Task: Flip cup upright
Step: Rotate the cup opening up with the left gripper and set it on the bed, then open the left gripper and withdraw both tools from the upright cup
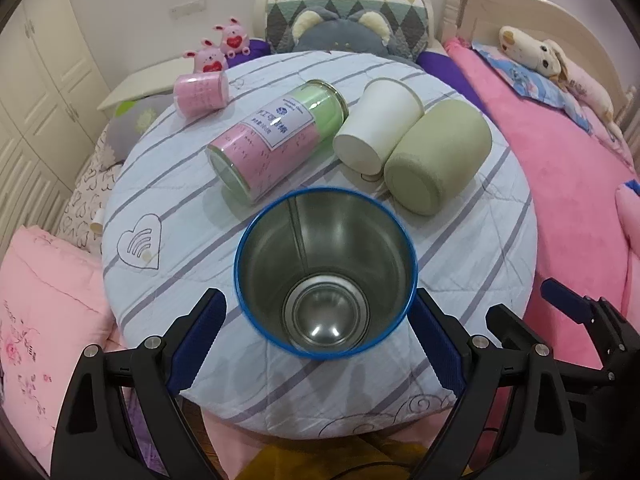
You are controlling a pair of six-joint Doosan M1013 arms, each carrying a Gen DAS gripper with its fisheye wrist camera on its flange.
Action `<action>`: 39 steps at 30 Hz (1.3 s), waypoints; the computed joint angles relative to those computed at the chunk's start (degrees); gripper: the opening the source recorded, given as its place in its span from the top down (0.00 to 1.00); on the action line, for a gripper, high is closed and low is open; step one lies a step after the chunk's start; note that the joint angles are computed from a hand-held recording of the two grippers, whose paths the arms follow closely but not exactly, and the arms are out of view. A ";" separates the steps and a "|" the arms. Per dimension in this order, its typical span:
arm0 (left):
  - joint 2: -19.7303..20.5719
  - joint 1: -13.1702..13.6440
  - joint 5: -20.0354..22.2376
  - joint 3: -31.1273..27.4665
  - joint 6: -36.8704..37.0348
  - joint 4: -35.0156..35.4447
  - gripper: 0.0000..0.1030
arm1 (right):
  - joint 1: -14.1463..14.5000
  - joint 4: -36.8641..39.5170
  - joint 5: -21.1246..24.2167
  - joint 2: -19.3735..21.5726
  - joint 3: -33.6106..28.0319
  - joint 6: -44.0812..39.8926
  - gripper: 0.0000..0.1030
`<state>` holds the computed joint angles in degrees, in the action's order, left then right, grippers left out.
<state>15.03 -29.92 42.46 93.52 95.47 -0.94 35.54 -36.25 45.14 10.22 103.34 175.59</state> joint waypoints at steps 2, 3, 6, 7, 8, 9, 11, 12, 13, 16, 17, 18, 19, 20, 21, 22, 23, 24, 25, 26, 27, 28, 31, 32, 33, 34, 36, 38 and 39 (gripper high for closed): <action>-0.32 0.29 -0.10 0.41 0.87 -0.90 0.10 | 0.58 -0.49 0.65 0.05 -0.19 0.88 0.22; -0.42 0.42 -0.11 0.53 1.34 -1.46 0.10 | 0.98 -1.04 1.22 0.11 -0.31 1.62 0.22; -1.07 1.06 -0.40 1.48 4.01 -3.51 0.09 | 2.10 -2.50 3.51 0.42 -0.96 3.45 0.22; -1.26 1.13 -0.63 1.81 4.23 -3.52 0.09 | 2.38 -2.79 3.87 0.48 -1.05 3.94 0.22; -1.41 1.23 -0.77 2.10 4.47 -3.47 0.09 | 2.80 -3.12 4.49 0.59 -1.22 4.51 0.22; -1.56 1.35 -0.81 2.39 4.90 -3.35 0.09 | 3.24 -3.51 5.19 0.76 -1.42 5.14 0.22; -2.10 1.75 -1.37 3.34 6.25 -3.36 0.09 | 3.86 -3.85 6.41 1.02 -1.74 6.31 0.22; -2.28 1.98 -1.64 3.62 6.86 -3.85 0.09 | 4.14 -3.98 6.88 1.13 -1.91 6.91 0.22; -2.57 2.53 -2.05 4.16 8.40 -5.44 0.09 | 4.64 -4.50 7.54 1.30 -2.13 7.86 0.22; -2.95 3.61 -2.46 5.01 11.90 -7.81 0.09 | 6.00 -5.92 10.82 2.11 -3.05 9.92 0.22; -3.08 3.83 -2.77 5.32 12.35 -7.99 0.09 | 6.39 -6.36 11.52 2.30 -3.22 10.68 0.22; -3.22 4.21 -3.19 5.74 13.15 -8.29 0.09 | 6.92 -7.19 12.11 2.48 -3.27 11.98 0.22; -3.36 4.54 -3.63 6.09 14.46 -9.23 0.09 | 7.35 -7.86 12.45 2.60 -3.26 13.17 0.22; -3.43 4.78 -3.95 6.30 15.41 -10.07 0.09 | 7.66 -8.34 12.71 2.72 -3.31 14.03 0.22; -3.57 5.15 -4.51 6.64 16.59 -11.27 0.09 | 8.14 -9.33 13.02 2.89 -3.30 15.15 0.22; -3.81 5.53 -5.54 7.20 17.88 -12.64 0.09 | 8.60 -10.73 13.39 3.05 -3.28 16.15 0.22; -4.00 5.77 -6.48 7.67 18.86 -13.64 0.09 | 9.02 -12.26 13.86 3.22 -3.26 17.10 0.22; -4.19 5.98 -7.69 8.25 19.86 -14.49 0.09 | 9.67 -14.53 14.75 3.49 -3.20 18.51 0.22; -4.38 6.13 -8.77 8.80 20.84 -15.23 0.09 | 10.17 -16.13 15.52 3.71 -3.17 19.50 0.22; -4.47 6.20 -9.42 9.10 21.56 -15.77 0.09 | 10.44 -17.16 16.13 3.90 -3.21 20.04 0.22; -4.72 6.33 -10.68 9.73 22.81 -16.85 0.09 | 10.74 -18.22 16.83 4.06 -3.22 20.53 0.22; -4.90 6.45 -11.50 10.13 23.86 -18.07 0.09 | 11.16 -19.97 17.52 4.28 -3.13 21.43 0.22; -5.57 7.14 -14.97 11.77 29.82 -25.34 0.09 | 11.91 -23.40 18.66 4.59 -2.88 23.28 0.22; -5.71 7.26 -16.02 12.18 31.25 -26.92 0.09 | 12.22 -25.03 19.04 4.68 -2.66 24.17 0.22; -6.04 7.12 -18.04 12.90 32.16 -28.19 0.09 | 12.46 -26.22 19.52 4.85 -2.58 24.81 0.22; -6.22 7.01 -19.39 13.33 32.27 -28.53 0.09 | 12.83 -27.80 20.48 5.11 -2.49 25.66 0.22; -6.70 7.08 -22.39 14.57 37.68 -34.34 0.09 | 13.23 -29.67 21.43 5.41 -2.27 26.88 0.22; -6.95 7.18 -24.16 15.35 43.05 -39.90 0.09 | 13.65 -32.33 21.97 5.54 -1.59 29.13 0.22; -7.19 7.26 -25.67 16.13 49.12 -46.04 0.09 | 13.83 -33.68 22.29 5.63 -1.26 30.25 0.22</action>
<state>7.83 -22.66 16.79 109.64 144.58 -46.98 49.36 -69.93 67.43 15.84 102.08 205.84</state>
